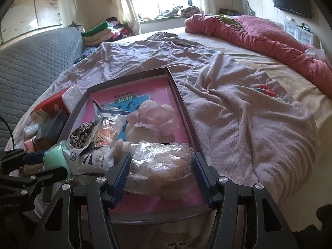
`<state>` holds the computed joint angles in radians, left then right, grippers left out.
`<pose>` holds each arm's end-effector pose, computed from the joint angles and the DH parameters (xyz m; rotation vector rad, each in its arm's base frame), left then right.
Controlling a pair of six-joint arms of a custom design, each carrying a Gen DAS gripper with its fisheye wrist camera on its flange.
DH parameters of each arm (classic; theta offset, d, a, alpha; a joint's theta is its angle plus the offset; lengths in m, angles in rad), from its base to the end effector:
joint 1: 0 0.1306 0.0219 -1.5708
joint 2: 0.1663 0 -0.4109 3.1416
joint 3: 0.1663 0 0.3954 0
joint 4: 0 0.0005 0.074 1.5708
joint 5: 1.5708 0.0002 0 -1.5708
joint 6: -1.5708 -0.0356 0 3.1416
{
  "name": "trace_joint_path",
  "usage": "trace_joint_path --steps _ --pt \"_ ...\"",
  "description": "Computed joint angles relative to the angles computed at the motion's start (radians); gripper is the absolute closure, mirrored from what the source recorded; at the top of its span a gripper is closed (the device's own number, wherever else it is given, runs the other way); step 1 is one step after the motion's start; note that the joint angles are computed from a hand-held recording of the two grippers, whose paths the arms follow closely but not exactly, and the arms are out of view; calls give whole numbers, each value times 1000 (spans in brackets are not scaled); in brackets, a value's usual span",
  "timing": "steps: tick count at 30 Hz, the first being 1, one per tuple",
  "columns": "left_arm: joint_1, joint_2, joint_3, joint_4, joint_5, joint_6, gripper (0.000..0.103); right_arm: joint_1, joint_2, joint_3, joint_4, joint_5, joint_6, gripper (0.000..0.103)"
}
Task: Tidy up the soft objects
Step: 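Lower the green item with the left gripper while the right lowers the clear bag onto the tray, then open the right gripper to release the clear bag while the left releases the green item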
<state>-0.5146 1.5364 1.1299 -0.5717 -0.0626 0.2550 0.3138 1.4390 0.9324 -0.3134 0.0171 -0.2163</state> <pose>0.4362 -0.2447 0.2906 0.3072 2.5425 -0.2192 0.4345 0.1398 0.2691 -0.1090 2.4005 0.2282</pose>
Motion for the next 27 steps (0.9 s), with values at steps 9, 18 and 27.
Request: trace_joint_path --steps 9,18,27 --pt "-4 0 -2 -1 -14 -15 43 17 -5 5 -8 18 12 34" --pt "-17 1 1 -8 -40 4 41 -12 -45 -11 13 2 -9 33" --pt "-27 6 18 -42 -65 27 39 -24 -81 -18 16 -9 -1 29"
